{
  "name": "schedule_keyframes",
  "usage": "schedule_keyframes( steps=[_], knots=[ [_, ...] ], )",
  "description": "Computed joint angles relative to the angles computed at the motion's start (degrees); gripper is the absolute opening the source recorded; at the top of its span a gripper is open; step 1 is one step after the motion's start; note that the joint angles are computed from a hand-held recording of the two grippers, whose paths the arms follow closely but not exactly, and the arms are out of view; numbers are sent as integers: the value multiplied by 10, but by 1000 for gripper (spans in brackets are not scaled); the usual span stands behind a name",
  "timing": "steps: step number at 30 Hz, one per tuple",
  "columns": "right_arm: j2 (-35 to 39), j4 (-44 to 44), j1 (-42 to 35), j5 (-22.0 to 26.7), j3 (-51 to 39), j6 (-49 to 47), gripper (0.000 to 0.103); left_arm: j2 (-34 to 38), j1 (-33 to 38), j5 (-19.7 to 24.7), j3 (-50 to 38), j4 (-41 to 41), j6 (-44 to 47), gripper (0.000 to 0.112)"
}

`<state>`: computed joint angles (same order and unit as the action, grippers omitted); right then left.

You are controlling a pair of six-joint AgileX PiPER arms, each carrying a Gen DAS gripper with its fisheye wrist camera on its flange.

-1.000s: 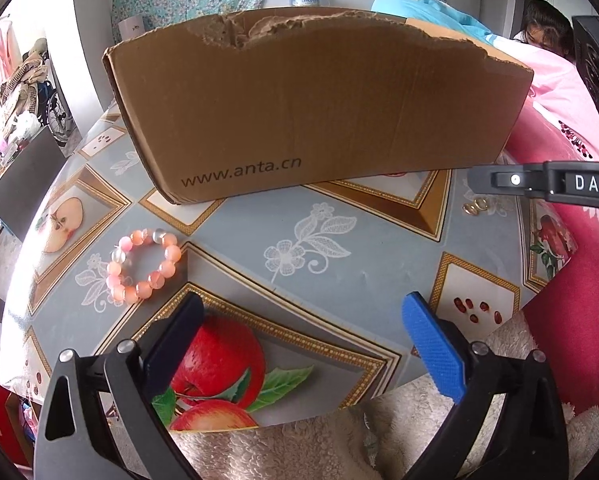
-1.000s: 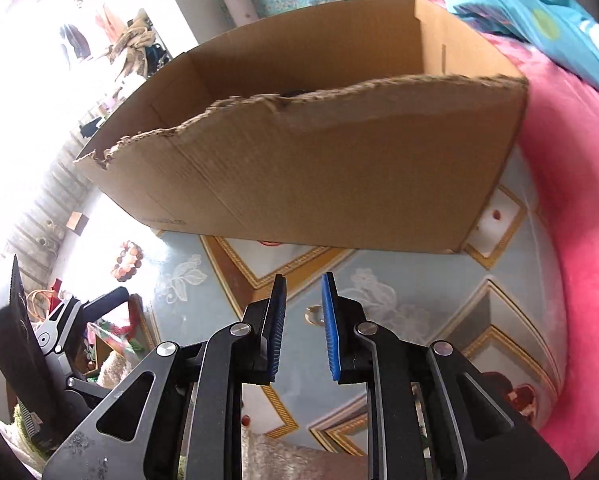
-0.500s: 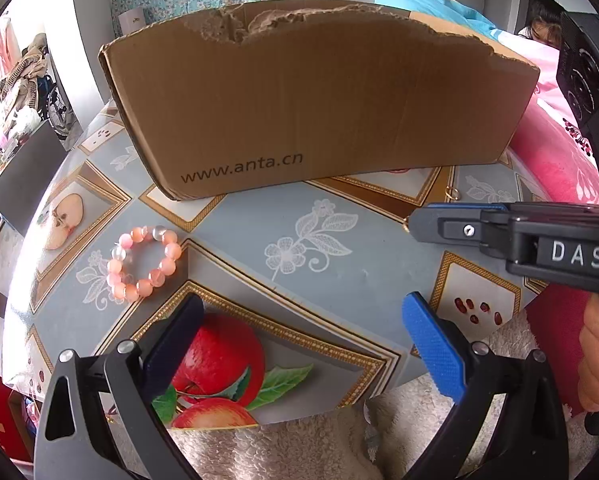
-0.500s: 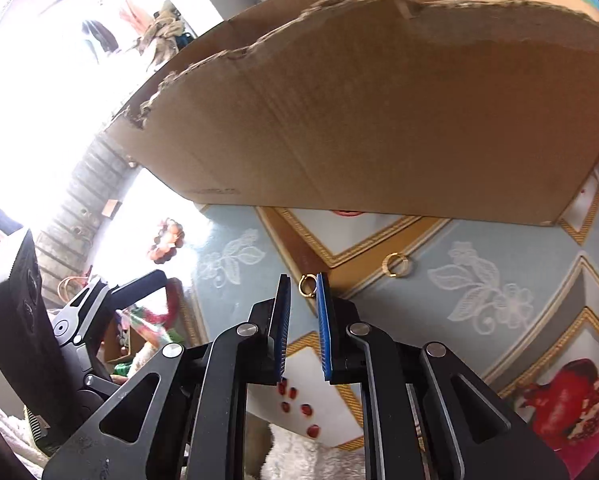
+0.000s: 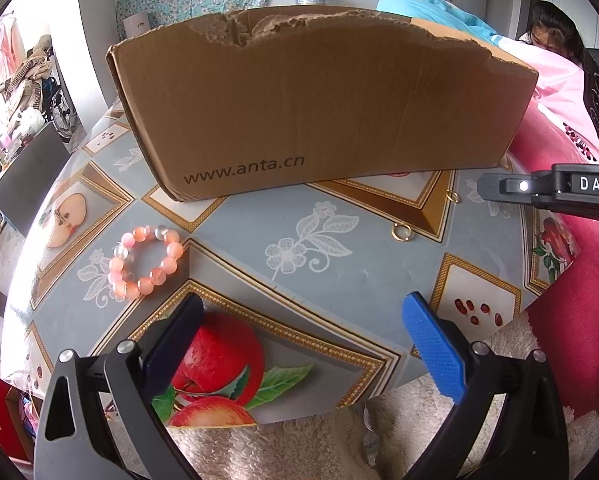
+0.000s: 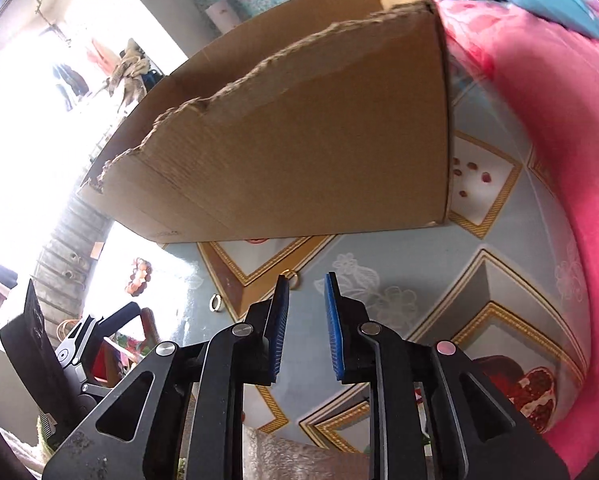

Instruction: Organize jewelry

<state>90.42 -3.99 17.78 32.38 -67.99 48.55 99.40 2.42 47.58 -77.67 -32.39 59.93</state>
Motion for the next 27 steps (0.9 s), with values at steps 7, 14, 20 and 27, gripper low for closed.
schedule_keyframes(
  steps=[7, 14, 20, 27],
  knots=[
    [-5, 2, 7, -52, 27, 18, 35, 8, 1, 23, -19, 5, 11, 98],
    [-18, 90, -20, -99, 58, -76, 38, 4, 22, 48, -16, -138, 189, 94],
    [-34, 171, -38, -121, 86, -164, 38, 25, -5, 72, -33, -139, 289, 60],
    [-43, 269, -51, -145, 112, -262, 38, 81, -27, 147, -119, -92, 308, 34]
  ],
)
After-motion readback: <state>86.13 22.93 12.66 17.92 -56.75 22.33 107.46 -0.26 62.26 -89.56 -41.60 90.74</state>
